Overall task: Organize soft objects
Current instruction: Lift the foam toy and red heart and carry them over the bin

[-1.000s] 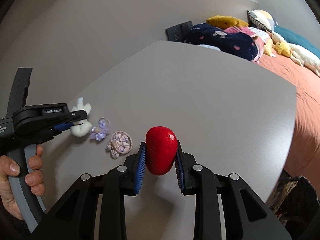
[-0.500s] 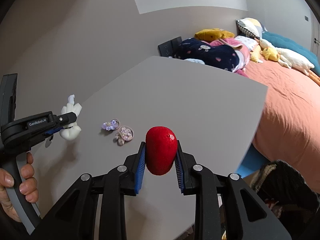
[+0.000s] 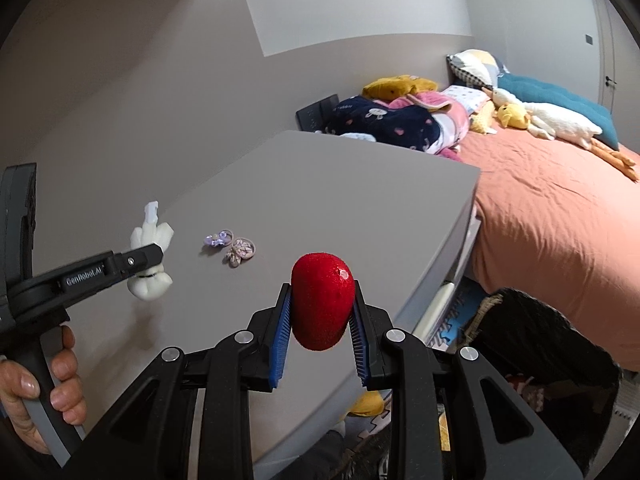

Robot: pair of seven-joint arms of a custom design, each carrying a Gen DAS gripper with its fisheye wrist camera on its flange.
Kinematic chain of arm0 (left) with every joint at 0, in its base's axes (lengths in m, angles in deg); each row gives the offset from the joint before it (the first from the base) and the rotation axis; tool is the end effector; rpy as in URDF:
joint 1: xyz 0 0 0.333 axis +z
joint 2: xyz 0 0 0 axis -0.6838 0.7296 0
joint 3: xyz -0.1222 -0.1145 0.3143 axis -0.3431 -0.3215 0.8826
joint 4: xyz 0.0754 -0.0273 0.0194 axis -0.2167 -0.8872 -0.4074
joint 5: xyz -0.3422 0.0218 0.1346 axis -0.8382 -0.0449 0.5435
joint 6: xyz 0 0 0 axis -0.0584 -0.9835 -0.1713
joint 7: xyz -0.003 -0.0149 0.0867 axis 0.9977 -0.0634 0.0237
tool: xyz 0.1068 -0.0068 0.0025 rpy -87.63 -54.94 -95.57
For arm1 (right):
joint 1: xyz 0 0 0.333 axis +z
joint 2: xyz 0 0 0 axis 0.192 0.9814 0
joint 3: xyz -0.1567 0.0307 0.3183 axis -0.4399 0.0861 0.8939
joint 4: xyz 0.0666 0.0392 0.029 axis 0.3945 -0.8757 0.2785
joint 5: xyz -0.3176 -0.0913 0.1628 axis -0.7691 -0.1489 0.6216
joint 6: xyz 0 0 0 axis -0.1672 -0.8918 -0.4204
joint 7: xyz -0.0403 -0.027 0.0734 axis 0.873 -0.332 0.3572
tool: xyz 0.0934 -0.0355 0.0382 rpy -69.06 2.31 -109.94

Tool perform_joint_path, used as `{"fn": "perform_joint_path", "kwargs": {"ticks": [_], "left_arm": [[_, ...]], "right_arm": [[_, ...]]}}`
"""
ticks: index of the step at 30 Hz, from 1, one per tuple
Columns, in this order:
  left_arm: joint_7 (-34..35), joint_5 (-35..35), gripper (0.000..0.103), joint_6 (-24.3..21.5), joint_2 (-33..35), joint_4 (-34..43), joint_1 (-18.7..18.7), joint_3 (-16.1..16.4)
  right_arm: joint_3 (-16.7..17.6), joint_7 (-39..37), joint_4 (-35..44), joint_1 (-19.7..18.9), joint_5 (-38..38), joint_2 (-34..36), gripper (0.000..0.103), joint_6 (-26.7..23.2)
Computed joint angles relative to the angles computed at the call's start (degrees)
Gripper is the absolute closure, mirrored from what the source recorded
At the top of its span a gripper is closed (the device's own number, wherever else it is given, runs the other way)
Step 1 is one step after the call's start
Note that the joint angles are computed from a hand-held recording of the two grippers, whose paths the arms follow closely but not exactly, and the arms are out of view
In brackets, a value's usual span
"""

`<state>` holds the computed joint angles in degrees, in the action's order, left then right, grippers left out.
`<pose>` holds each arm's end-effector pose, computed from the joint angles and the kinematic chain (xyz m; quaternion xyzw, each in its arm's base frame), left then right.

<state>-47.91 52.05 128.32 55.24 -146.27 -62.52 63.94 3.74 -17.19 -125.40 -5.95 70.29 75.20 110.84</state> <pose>0.6139 -0.2271 0.3393 -0.8207 0.4425 -0.2840 0.2238 0.7119 0.1628 0.3073 -0.7768 0.4726 -0.0952 0.4053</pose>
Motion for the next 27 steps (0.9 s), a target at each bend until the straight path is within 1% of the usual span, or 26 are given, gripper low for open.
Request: {"fn": "perform_joint_path", "kwargs": {"ticks": [6, 12, 19, 25, 27], "left_arm": [[-0.73, 1.99, 0.074, -0.12, 0.77, 1.27, -1.99, -0.38], [-0.44, 2.84, 0.074, -0.63, 1.47, 2.23, -3.41, -1.43], [4.95, 0.16, 0.074, -0.32, 4.97, 6.7, -4.95, -2.17], [9.99, -3.5, 0.074, 0.82, 7.16, 9.5, -7.34, -1.14], [12.12, -5.14, 0.074, 0.83, 7.9, 10.59, -8.14, -0.79]], "right_arm": [[4.68, 0.2, -6.6, -6.39, -1.96, -0.94, 0.074, 5.0], [7.31, 2.91, -11.47, -11.55, -6.04, -1.44, 0.074, 8.33], [7.95, 7.15, -14.72, -15.47, -10.68, -1.8, 0.074, 11.35], [8.1, 11.09, -17.13, -18.86, -14.73, -2.24, 0.074, 13.21], [7.86, 12.49, -17.18, -19.39, -16.0, -2.25, 0.074, 13.46]]}}
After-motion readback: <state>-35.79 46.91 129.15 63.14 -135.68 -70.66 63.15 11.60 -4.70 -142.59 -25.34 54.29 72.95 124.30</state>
